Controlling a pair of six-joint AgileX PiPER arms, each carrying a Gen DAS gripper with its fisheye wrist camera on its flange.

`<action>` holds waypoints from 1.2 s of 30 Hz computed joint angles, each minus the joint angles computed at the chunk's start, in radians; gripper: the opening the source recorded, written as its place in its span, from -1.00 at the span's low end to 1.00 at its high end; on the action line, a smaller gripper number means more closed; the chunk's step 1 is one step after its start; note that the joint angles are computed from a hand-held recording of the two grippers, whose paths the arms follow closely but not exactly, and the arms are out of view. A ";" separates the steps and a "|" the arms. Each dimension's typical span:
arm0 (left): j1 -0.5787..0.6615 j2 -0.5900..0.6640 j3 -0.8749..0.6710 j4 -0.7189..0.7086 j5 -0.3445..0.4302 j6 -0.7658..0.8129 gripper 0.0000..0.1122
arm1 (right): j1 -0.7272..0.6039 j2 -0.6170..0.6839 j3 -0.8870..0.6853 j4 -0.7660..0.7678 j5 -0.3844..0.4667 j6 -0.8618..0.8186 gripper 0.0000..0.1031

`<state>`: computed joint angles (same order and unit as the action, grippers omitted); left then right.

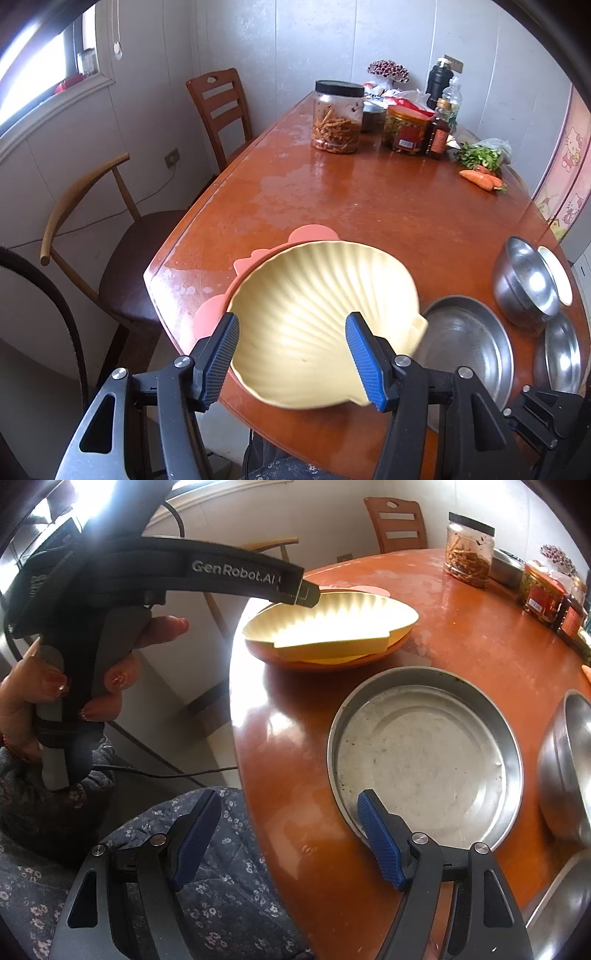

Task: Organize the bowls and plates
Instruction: 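Open the left tool and withdraw it from the stacked plates, then grasp the rim of the flat steel pan with the right tool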

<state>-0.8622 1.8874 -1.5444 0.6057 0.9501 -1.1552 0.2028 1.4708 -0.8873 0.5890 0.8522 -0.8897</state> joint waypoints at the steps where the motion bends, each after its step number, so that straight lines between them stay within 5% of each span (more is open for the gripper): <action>1: -0.009 -0.002 -0.001 0.006 0.006 -0.008 0.08 | -0.003 -0.003 0.006 0.005 0.000 -0.011 0.51; 19: -0.175 -0.064 0.072 0.084 0.051 -0.176 0.08 | -0.185 -0.156 0.091 0.108 -0.015 -0.109 0.51; 27: -0.197 -0.075 0.147 0.049 -0.026 -0.239 0.08 | -0.305 -0.095 0.035 0.144 -0.040 0.002 0.51; 36: -0.195 -0.014 0.133 0.014 -0.106 -0.265 0.07 | -0.176 -0.027 0.002 -0.073 -0.213 0.287 0.51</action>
<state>-1.0576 1.8731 -1.4111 0.6192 0.8445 -1.4199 0.0266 1.4439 -0.8854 0.5159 0.6395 -0.6028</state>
